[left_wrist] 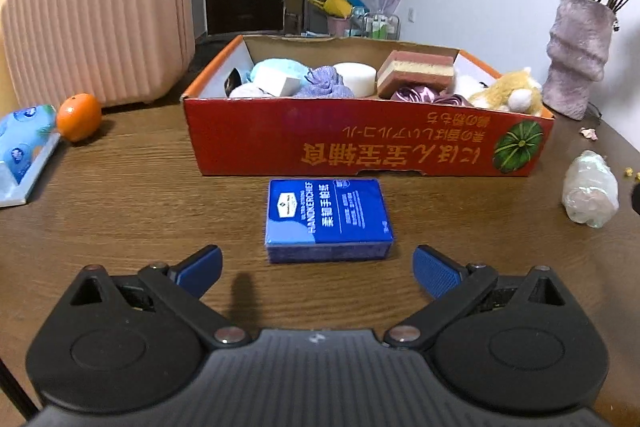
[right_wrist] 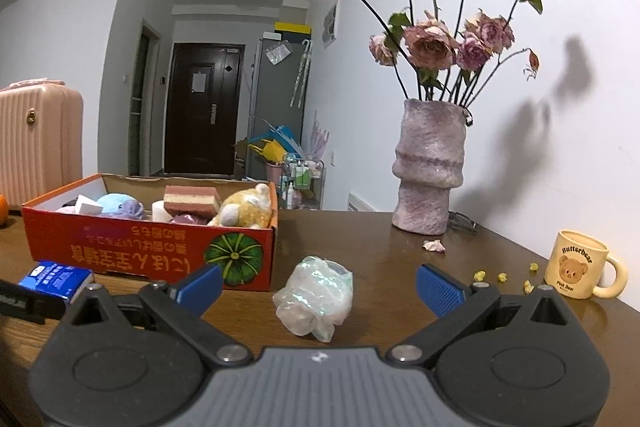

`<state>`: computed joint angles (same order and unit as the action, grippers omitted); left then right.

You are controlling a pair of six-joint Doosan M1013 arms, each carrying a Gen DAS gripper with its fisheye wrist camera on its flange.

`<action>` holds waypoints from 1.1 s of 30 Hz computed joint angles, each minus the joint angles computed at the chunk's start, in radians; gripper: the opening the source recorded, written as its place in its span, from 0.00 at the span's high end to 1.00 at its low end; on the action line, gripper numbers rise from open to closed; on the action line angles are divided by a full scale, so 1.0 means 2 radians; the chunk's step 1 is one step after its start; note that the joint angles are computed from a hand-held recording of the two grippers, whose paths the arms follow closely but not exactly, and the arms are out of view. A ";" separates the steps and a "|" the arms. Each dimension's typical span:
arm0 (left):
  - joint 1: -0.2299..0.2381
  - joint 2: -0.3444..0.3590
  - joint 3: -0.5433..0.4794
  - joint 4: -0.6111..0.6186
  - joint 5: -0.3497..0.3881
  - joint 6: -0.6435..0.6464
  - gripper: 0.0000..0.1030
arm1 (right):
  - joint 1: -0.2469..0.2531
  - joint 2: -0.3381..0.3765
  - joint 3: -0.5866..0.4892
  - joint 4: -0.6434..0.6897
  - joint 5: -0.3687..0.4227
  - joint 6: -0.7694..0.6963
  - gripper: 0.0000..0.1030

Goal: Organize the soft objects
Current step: 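Lower the left tool onto the blue handkerchief pack and close on it, then lift the handkerchief pack with the left tool while the right tool closes on the plastic bag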

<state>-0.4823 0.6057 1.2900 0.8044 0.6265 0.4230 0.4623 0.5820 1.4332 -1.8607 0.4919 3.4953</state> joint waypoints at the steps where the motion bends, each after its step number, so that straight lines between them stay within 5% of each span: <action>1: 0.001 0.002 -0.004 -0.004 0.001 0.002 0.00 | -0.001 0.000 -0.001 0.007 -0.001 -0.003 0.00; 13: 0.009 0.030 -0.047 -0.035 0.030 0.023 0.01 | -0.006 0.005 -0.016 0.089 -0.009 -0.061 0.00; 17: 0.008 0.029 -0.044 -0.020 0.029 0.012 0.27 | -0.008 0.006 -0.019 0.107 -0.011 -0.073 0.00; 20: 0.009 0.026 -0.039 -0.018 0.023 0.005 0.28 | -0.008 0.006 -0.020 0.111 -0.011 -0.075 0.00; 28: 0.000 0.008 -0.008 0.082 0.011 -0.094 0.28 | -0.012 0.011 -0.031 0.165 -0.016 -0.119 0.00; 33: -0.007 -0.004 0.013 0.149 0.010 -0.157 0.28 | -0.019 0.020 -0.052 0.259 -0.019 -0.199 0.00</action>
